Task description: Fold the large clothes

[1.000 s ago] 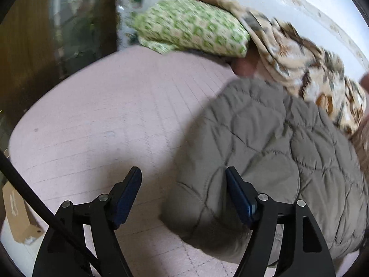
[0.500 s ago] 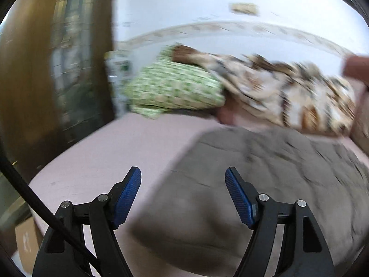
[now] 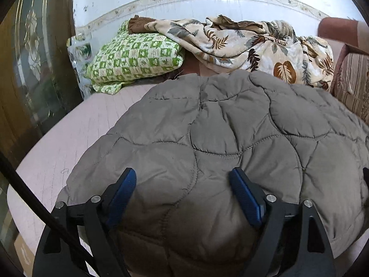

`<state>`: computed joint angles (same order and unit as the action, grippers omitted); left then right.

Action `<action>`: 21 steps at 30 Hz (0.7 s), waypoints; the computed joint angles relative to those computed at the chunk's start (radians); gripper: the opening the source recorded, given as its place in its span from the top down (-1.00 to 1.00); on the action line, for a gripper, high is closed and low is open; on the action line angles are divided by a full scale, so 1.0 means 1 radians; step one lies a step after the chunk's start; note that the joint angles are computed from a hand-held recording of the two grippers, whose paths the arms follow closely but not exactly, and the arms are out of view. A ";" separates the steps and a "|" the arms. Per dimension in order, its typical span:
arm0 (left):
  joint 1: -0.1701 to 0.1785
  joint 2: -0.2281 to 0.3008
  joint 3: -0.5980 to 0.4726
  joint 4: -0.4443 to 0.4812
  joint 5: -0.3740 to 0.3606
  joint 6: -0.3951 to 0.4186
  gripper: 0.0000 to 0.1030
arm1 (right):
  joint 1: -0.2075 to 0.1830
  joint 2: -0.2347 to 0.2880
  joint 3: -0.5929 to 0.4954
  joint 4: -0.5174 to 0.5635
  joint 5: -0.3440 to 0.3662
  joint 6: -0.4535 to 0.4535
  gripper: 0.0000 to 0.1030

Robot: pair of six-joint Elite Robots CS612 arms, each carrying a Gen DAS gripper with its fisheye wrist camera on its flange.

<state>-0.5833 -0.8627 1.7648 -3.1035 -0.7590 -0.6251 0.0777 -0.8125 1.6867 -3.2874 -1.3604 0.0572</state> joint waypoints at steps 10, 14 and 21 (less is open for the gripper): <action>0.002 0.006 -0.001 -0.017 -0.004 0.024 -0.63 | 0.018 0.024 -0.014 -0.017 -0.063 -0.060 -0.38; 0.002 0.005 -0.001 -0.015 -0.003 0.022 -0.63 | 0.018 0.024 -0.012 -0.020 -0.068 -0.067 -0.38; 0.003 0.005 -0.001 -0.014 -0.004 0.022 -0.63 | 0.022 0.027 -0.014 -0.025 -0.079 -0.078 -0.39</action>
<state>-0.5805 -0.8575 1.7635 -3.1179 -0.7630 -0.6027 0.0992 -0.7855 1.6729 -3.3120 -1.4395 -0.0210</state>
